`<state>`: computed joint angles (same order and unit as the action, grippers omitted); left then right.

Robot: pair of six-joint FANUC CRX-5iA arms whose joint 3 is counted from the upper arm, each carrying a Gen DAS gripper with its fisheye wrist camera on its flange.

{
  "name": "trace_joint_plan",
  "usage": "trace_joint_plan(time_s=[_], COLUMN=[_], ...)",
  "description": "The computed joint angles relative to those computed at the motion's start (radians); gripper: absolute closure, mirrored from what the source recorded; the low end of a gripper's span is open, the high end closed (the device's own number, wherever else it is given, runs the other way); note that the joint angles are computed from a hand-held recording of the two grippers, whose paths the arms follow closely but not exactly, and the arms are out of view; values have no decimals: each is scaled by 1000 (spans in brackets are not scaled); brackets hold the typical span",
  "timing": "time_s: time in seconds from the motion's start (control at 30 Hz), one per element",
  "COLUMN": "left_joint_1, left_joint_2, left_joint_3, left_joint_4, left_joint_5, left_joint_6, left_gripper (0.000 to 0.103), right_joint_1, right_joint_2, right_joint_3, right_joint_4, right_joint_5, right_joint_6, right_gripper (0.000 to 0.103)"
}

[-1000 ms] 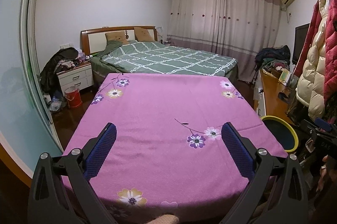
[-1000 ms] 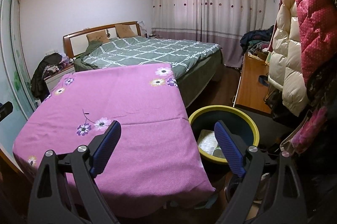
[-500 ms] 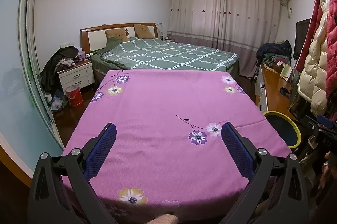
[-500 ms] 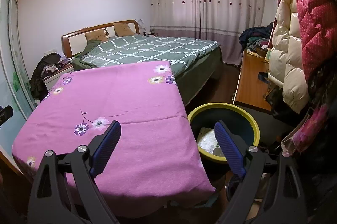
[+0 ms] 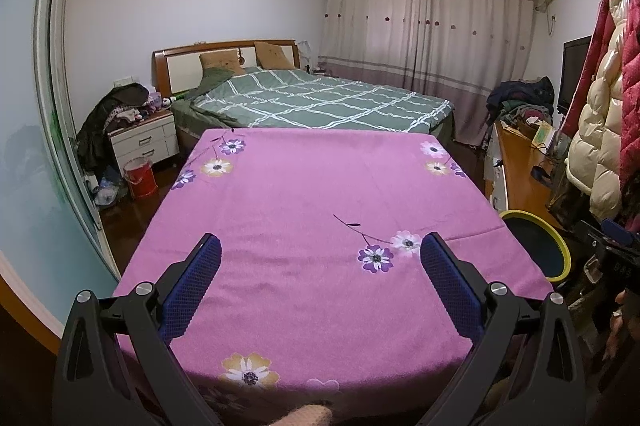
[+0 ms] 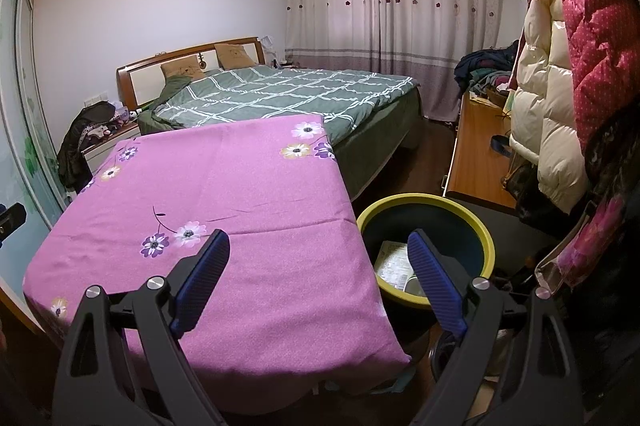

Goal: Collect trash

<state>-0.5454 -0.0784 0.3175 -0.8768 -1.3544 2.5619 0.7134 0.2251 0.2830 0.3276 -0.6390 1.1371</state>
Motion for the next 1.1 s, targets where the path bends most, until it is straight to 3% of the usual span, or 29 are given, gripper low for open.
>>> trace_joint_plan(time_s=[1.1], left_joint_1=[31], left_joint_2=[-2], left_joint_3=[-21], left_joint_4=[42], left_joint_5=[40], left_joint_6=[-12], left_gripper=[5], right_joint_1=[7], right_joint_2=[9], right_joint_3=[-5], right_joint_4=[2], right_joint_5=[-3], right_joint_6=[-6], right_gripper=[17])
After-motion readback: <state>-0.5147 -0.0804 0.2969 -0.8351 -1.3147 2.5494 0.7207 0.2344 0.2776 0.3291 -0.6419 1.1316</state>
